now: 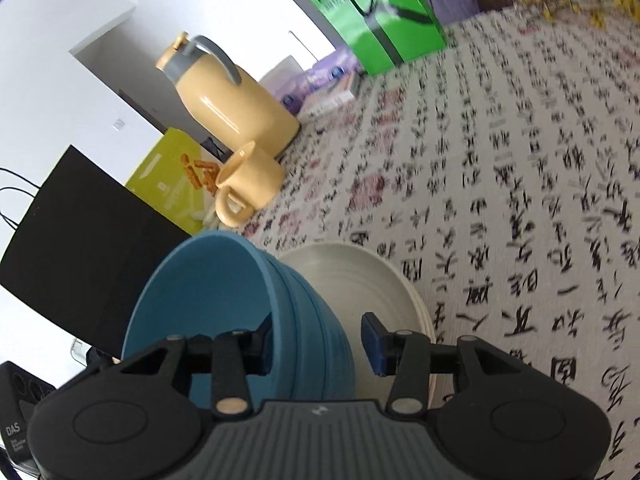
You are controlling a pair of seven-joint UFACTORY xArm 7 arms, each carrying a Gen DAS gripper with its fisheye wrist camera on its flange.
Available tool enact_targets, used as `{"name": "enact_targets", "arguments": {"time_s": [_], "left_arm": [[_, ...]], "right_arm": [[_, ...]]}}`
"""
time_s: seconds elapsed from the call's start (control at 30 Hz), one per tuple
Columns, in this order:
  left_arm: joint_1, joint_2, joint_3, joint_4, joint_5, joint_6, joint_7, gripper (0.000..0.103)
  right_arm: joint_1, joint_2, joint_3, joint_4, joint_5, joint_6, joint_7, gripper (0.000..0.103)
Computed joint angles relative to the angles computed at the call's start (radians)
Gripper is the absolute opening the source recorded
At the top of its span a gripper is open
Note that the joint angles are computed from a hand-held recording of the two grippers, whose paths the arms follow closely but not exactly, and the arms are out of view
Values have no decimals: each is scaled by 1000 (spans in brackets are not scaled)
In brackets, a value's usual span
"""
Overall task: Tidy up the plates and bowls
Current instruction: 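Lower the blue bowls onto the cream plates and open both grippers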
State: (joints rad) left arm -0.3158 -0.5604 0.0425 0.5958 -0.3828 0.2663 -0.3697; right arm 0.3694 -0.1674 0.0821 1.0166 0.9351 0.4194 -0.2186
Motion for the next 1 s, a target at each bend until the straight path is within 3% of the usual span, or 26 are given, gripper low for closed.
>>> {"name": "enact_targets", "arguments": {"time_s": [0.17,0.37,0.5,0.57,0.7,0.8,0.9,1.0], "left_arm": [[43,-19,-38,-8,37,10,-34,78],[348,-146,-339,-28,360,-3,-243,92],[376,-207,-398,-36,463,-35,-294,102],[400,-226,-441,-36,515,-47,-325,103],[465,-259,-540,-35,608,-84,-388,103],[470,-262,-573,-35,647,-123,-407,103],[446,-253,-580,-32,660,-147,-404,103],[410,-250,-578,-27,663,-139,-395,103]], "right_arm": [[4,-21,0,-13,-16,-28,-10,53],[28,-115,-12,-98,-45,-122,-35,77],[41,-211,-13,-199,-134,-252,-38,85],[-7,-261,25,-263,-228,-322,7,87],[-198,-362,155,-375,-404,-400,111,90],[-326,-441,228,-453,-497,-439,151,91],[-387,-501,239,-513,-554,-457,172,91],[-378,-542,201,-551,-582,-453,197,91]]}}
